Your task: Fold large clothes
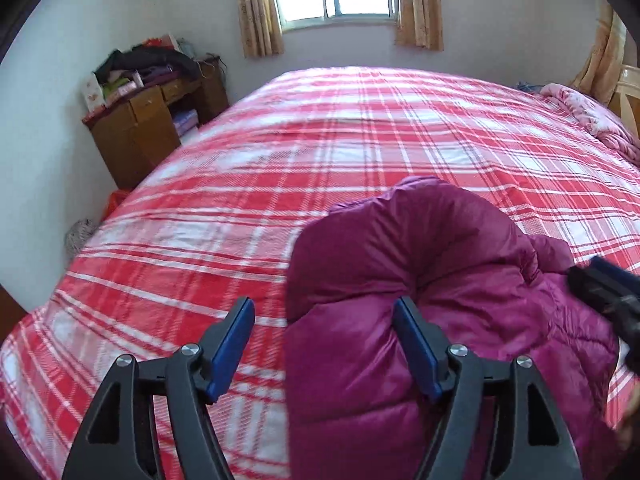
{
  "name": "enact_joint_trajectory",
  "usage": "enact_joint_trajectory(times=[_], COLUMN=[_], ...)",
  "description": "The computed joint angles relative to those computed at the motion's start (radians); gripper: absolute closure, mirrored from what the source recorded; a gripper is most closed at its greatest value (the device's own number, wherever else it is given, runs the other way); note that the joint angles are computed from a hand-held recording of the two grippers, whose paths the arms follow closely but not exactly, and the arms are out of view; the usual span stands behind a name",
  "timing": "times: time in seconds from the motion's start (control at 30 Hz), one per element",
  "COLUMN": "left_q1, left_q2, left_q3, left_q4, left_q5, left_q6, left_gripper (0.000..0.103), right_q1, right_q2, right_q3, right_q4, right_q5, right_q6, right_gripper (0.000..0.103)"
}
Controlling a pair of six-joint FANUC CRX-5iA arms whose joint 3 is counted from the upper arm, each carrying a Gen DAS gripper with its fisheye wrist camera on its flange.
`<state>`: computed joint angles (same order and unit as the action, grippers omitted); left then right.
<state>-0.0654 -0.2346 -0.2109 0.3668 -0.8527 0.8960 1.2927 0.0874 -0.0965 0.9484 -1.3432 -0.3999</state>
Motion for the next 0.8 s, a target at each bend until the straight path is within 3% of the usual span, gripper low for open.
enact_joint_trajectory(times=[0.1,0.17,0.27,0.37,0.43,0.63,0.7,0.8], left_q1=[0.039,0.1,0.222,0.29,0.3,0.279,0.279,0.255], left_q2=[-0.057,-0.084,-0.067,0.014,0.068,0.123,0.115,0.076], left_q3=[-0.041,-0.086,-0.13,-0.119,-0.095,-0.073,-0.097,-0.153], left_q4=[0.024,0.144,0.385,0.513,0.52,0.481,0.499,0.521], left_q5=[0.02,-0.008,-0.16,-0.326,-0.397,-0.449,-0.436,-0.384], left_q6=[-0.039,-0.137,-0.24,-0.205,-0.161,-0.132,-0.15,-0.265], left_gripper=[0.026,0.024,0.022,0.013,0.013,0.013,0.013,0.013], right_q1=[0.064,0.101,0.156,0.161,0.151,0.111,0.103,0.093], right_q2=[-0.045,-0.078,-0.127,-0.167,-0.179,-0.15,-0.141,-0.15], right_q3=[-0.049,-0.086,-0.163,-0.229,-0.244,-0.225,-0.221,-0.258], right_q4=[0.044,0.052,0.083,0.114,0.111,0.064,0.042,0.05], right_q5=[-0.045,-0.049,-0.05,0.027,0.074,0.146,0.163,0.198], right_q6=[-0.116,-0.193,-0.355,-0.478,-0.511,-0.437,-0.415,-0.447], right_gripper=[0.023,0.023,0.021,0.015,0.015,0.011,0.011,0.007])
